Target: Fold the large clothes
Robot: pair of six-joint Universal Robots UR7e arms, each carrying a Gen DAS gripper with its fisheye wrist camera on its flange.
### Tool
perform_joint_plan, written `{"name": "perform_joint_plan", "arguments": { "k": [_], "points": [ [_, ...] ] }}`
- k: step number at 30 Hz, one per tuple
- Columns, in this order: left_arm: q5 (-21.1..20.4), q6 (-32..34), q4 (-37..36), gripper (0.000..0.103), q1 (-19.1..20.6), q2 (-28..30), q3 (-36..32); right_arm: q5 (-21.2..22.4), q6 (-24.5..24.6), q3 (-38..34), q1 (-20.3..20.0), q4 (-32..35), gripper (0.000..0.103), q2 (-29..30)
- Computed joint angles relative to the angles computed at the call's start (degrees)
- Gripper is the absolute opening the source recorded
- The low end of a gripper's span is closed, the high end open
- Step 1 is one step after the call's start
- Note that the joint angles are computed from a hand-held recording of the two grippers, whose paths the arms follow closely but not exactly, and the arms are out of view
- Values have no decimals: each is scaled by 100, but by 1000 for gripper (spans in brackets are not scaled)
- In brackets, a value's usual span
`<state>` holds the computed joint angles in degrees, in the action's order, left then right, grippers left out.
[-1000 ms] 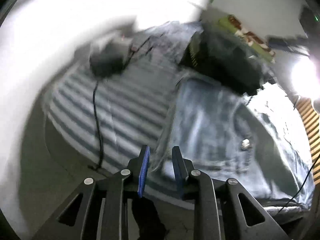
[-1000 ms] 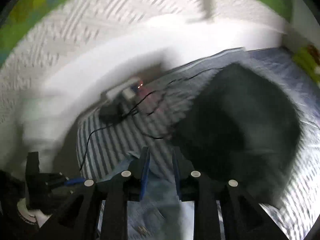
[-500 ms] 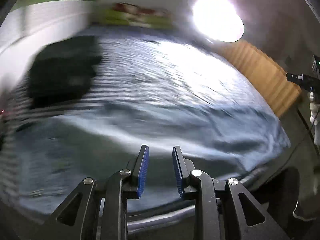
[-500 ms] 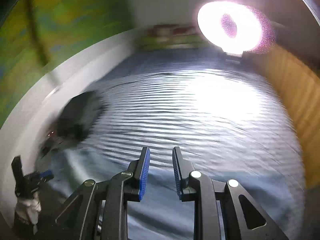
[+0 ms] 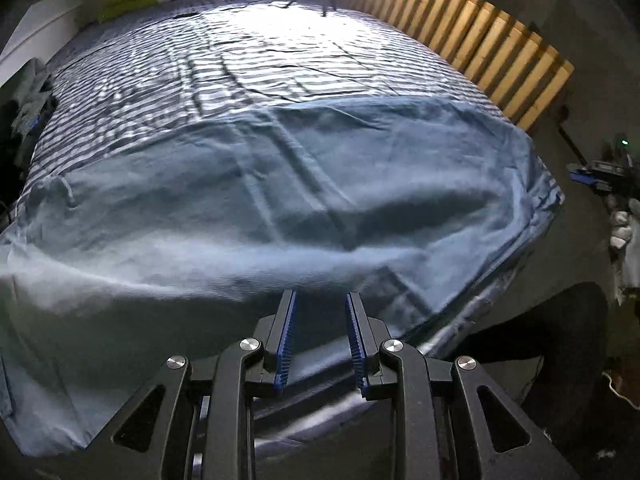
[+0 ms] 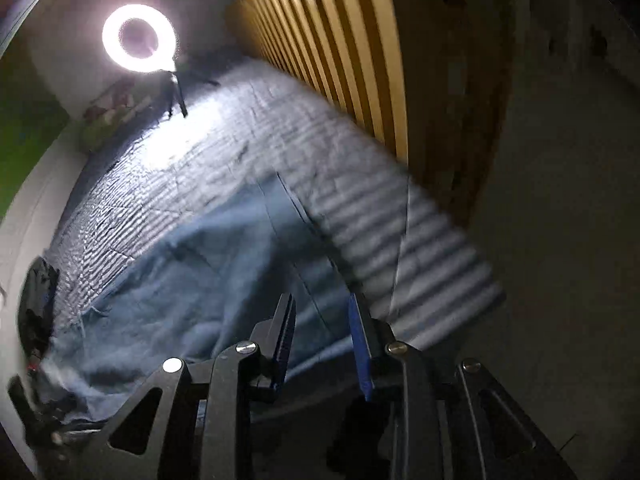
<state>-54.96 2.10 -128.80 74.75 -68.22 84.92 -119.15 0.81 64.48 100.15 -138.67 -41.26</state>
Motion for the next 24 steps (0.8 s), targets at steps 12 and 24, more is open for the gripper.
{"name": "perform_joint_plan", "arguments": {
  "k": [12, 24],
  "points": [
    [-114, 638, 455, 47, -355, 828, -596, 210, 598, 349, -166, 157, 25, 35],
    [60, 534, 503, 48, -306, 618, -282, -110, 323, 224, -26, 189, 36, 6]
  ]
}}
